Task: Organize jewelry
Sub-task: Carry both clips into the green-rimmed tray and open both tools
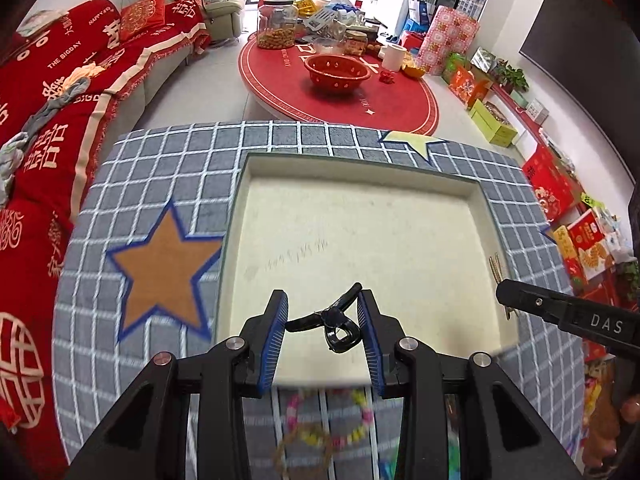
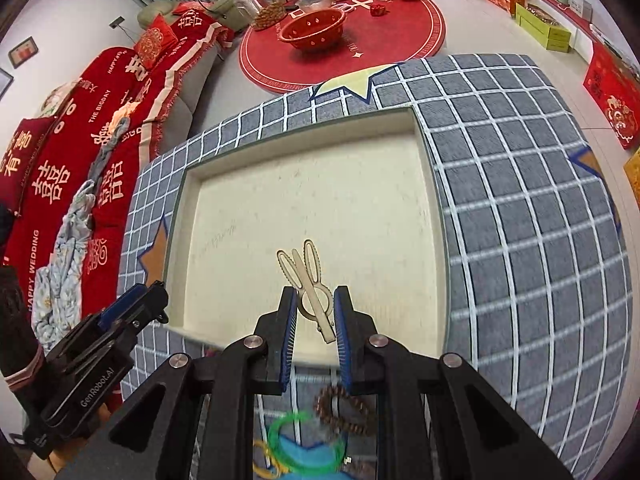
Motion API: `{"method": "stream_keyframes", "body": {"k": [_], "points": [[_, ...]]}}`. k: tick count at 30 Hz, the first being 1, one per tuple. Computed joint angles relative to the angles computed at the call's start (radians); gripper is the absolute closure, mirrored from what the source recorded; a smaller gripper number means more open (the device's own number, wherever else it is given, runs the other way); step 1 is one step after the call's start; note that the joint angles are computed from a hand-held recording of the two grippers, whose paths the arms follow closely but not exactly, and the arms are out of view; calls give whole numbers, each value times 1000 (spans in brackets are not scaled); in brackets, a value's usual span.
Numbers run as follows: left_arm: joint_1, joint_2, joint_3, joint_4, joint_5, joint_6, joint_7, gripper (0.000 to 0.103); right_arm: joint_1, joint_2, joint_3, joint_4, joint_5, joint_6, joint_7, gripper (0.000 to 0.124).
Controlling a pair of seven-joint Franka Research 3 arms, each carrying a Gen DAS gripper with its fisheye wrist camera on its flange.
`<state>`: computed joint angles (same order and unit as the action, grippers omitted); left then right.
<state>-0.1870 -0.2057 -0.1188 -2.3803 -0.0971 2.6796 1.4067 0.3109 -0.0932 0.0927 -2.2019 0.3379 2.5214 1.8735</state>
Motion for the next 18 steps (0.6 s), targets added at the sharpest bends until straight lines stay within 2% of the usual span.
{"method": "stream_keyframes", "body": {"k": [3,8,18], "points": [[22,90,-17,50,60,24,-40,54,-4,78,-5,56,-14,5,-24,104],[47,186,-39,109,173,15,-108,54,-6,166,-12,117,-32,0,-40,104],[47,255,-58,167,329,-46,-196,53,-3,230,-21,154,-76,-22,-29,103]]}}
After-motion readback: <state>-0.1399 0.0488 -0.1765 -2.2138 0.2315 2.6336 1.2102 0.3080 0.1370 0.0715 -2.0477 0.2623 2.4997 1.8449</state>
